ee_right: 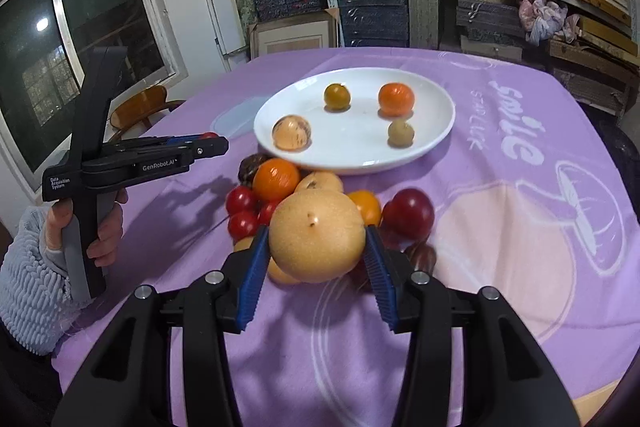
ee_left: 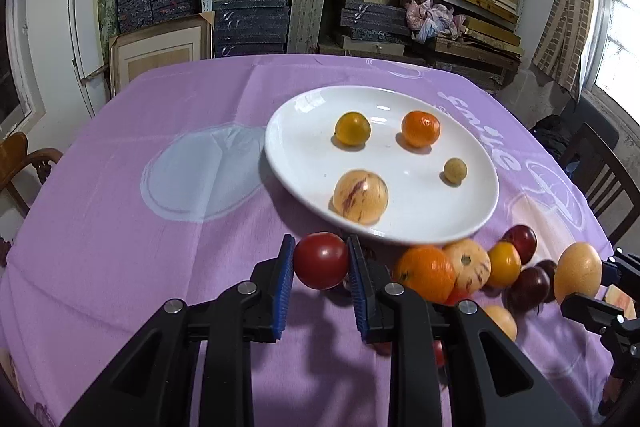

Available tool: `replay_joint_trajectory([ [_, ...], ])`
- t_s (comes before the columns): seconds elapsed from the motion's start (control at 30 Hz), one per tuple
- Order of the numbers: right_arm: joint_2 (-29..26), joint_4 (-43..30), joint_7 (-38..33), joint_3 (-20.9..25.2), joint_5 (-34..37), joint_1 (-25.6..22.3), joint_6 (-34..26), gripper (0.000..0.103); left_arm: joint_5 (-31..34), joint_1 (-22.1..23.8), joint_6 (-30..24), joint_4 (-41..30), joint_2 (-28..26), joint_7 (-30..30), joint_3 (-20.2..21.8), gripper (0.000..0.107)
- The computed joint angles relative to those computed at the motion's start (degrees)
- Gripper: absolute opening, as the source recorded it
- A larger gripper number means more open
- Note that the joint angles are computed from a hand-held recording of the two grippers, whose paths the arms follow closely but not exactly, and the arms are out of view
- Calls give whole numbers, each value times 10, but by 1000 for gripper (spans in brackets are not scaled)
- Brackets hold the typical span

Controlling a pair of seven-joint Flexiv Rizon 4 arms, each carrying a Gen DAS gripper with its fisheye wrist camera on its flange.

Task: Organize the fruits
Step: 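Place the red tomato on the plate with the left tool while the right tool places the pear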

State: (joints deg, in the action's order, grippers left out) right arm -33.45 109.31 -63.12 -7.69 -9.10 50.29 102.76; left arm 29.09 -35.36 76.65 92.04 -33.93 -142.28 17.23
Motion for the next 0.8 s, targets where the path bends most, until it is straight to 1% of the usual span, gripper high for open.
replay_joint_trajectory([
  [0.07, -9, -36, 6, -14, -11, 2, -37, 46, -9, 7, -24, -38, -17, 11, -3, 26],
  [0.1, -16, -59, 10, -6, -23, -10, -60, 46, -17, 17, -31, -54, -25, 19, -11, 26],
  [0.2, -46, -132, 21, 27, -61, -47, -129, 46, -55, 52, -56, -98, -53, 54, -41, 26],
  [0.27, -73, -182, 22, 56, -78, -73, -175, 46, -76, 65, -76, -125, -72, 72, -50, 26],
  [0.37, -111, -248, 15, 103, -96, -111, -222, 46, -96, 77, -98, -157, -94, 93, -55, 26],
  [0.43, -132, -281, 10, 124, -103, -125, -247, 46, -108, 86, -102, -167, -103, 106, -63, 26],
  [0.57, -164, -332, -6, 148, -106, -138, -287, 46, -123, 92, -113, -187, -121, 123, -64, 26],
  [0.63, -174, -345, -11, 150, -105, -137, -300, 47, -132, 95, -119, -192, -128, 130, -67, 27],
  [0.73, -180, -352, -12, 146, -103, -135, -304, 47, -139, 97, -114, -191, -132, 135, -68, 28],
  [0.8, -177, -343, -5, 141, -99, -135, -288, 47, -140, 94, -111, -189, -131, 138, -66, 29],
])
